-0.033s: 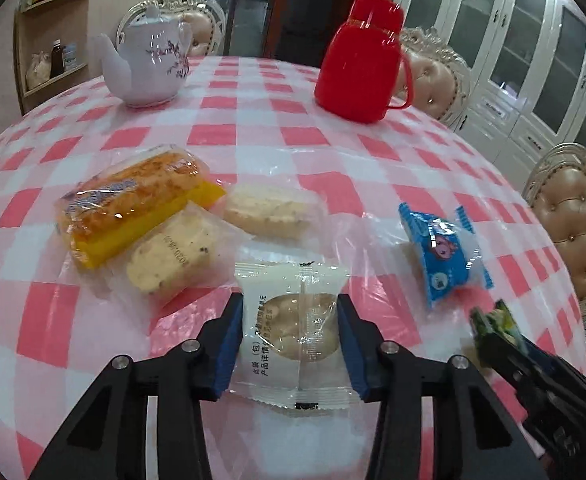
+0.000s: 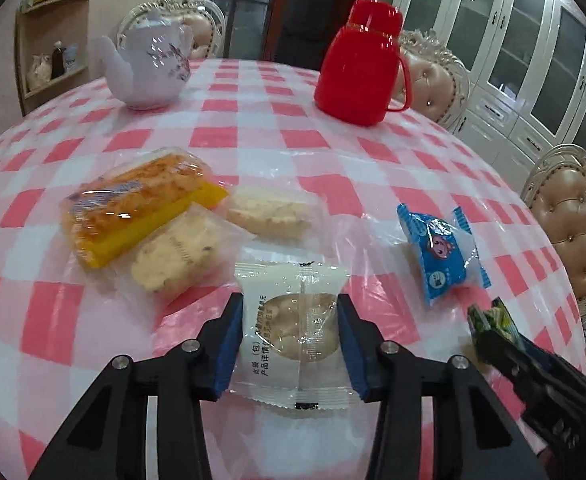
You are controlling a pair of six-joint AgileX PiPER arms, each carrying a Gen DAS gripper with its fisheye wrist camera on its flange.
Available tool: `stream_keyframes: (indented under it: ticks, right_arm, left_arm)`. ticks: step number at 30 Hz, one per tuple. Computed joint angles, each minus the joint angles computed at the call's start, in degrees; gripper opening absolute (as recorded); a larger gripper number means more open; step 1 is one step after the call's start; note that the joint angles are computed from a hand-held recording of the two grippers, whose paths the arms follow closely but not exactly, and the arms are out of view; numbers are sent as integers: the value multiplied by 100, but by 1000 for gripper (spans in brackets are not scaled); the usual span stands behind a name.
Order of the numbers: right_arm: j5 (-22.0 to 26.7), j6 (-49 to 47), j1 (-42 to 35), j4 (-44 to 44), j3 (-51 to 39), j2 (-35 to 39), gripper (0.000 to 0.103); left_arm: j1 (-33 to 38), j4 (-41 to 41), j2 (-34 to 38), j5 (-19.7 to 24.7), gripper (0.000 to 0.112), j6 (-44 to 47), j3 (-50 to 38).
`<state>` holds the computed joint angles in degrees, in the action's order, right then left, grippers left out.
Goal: Organize snacks
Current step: 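Grasp the green snack pack with the right tool while the left tool grasps the white-wrapped biscuit, then carry both snacks to the white box and open both tools over it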
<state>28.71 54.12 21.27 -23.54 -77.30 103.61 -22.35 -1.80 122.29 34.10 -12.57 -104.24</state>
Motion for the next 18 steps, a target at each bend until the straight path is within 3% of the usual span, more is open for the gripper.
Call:
stream_keyframes:
  ticks: [5, 8, 11, 15, 18]
  right_arm:
    - [-243, 206, -2, -213, 225, -138, 47]
    - [-390, 226, 2, -247, 317, -211, 47]
    - [-524, 716, 98, -827, 459, -313, 47]
    - [-755, 1116, 218, -1283, 586, -392, 47]
    - [-941, 1826, 359, -2087, 721, -491, 47]
  left_arm:
    - [61, 762, -831, -766, 46, -569, 1345]
    - [275, 735, -1314, -1087, 46, -519, 2054]
    - [467, 783, -1736, -1372, 46, -481, 2649]
    - [816, 310, -2244, -1656, 46, 135, 3407]
    - [1162, -484, -2498, -1704, 46, 1002, 3785]
